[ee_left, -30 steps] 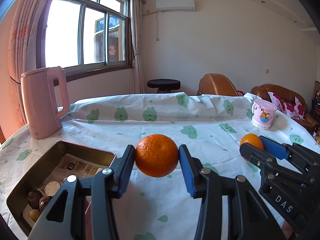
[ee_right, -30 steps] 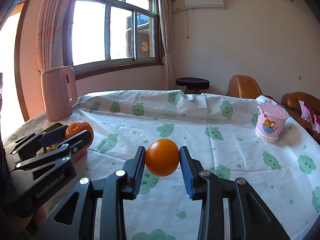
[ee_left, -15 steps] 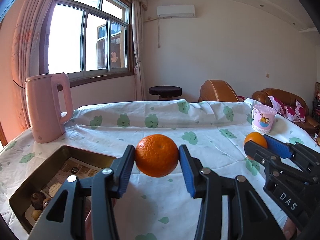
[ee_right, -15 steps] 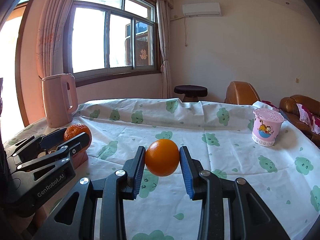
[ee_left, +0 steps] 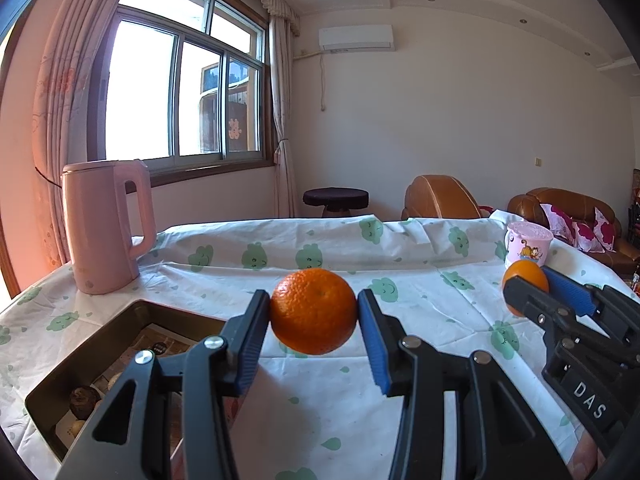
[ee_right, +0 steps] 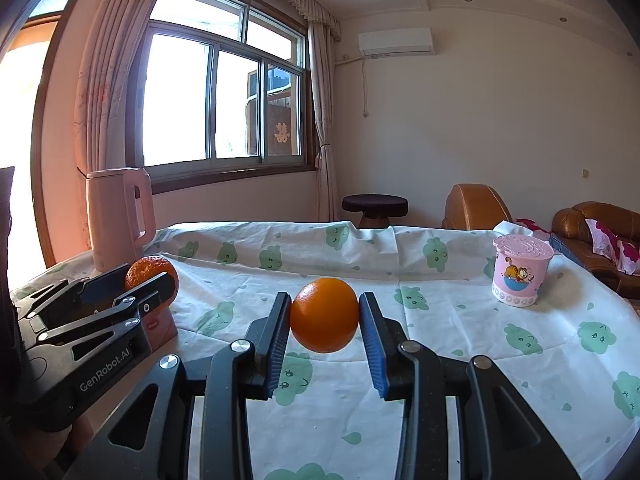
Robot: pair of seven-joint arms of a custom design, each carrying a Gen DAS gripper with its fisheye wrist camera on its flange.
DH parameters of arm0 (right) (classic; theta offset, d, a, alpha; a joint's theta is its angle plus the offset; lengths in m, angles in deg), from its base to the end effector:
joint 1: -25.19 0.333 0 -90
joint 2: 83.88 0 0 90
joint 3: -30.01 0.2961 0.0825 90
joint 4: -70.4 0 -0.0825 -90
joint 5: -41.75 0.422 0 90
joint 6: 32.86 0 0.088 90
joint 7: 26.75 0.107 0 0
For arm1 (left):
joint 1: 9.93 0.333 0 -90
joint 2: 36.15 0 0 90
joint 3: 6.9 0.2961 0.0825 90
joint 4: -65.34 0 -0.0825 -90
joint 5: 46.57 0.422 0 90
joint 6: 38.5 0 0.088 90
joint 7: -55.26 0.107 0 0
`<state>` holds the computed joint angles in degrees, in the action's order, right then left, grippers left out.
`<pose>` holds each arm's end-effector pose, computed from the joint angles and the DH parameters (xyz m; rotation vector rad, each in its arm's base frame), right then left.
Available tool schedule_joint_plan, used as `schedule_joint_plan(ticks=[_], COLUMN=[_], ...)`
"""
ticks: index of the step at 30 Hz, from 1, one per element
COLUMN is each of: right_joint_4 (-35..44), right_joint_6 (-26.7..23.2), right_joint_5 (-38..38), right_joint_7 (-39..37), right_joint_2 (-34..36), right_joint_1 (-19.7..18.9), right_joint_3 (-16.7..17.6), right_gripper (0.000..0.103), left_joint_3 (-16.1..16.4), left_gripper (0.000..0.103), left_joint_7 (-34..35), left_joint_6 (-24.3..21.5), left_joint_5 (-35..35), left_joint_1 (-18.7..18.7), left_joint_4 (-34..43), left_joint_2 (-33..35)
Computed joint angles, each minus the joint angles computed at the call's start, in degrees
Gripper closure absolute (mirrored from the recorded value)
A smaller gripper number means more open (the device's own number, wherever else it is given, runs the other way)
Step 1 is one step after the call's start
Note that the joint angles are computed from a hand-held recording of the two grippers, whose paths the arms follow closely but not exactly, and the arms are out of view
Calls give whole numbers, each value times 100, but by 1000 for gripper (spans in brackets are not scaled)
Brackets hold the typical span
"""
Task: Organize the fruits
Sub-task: 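Carry the tangerine with the left tool while the right tool carries the small orange toward the box, then lower the tangerine with the left tool while the right tool lowers the small orange into the box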
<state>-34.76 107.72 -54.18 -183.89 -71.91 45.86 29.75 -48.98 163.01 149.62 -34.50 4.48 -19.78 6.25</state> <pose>0.6359 0.2368 0.4234 -1.1765 1.7315 -1.2699 0.7395 -0.2281 0.4374 -1.0535 1.8817 -1.3557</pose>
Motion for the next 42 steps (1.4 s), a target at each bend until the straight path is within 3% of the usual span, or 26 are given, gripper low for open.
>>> schedule_joint_plan(ticks=[14, 34, 42], right_joint_4=[-78, 268, 542], right_joint_6=[-131, 111, 296], right_joint_5=[-72, 28, 45], right_joint_7=[77, -336, -545], right_joint_2=[-57, 212, 419], right_joint_1=[53, 295, 438], right_joint_3=[49, 81, 29], right_gripper=[66, 66, 66], left_joint_3=[-167, -1135, -1348], left_gripper=[56, 56, 56], left_joint_7=[-113, -212, -390], left_joint_6=[74, 49, 128], left_joint_5=[152, 451, 614], left_joint_1=[224, 1498, 1900], left_joint_4=[-157, -720, -854], left_joint_2=[-37, 36, 55])
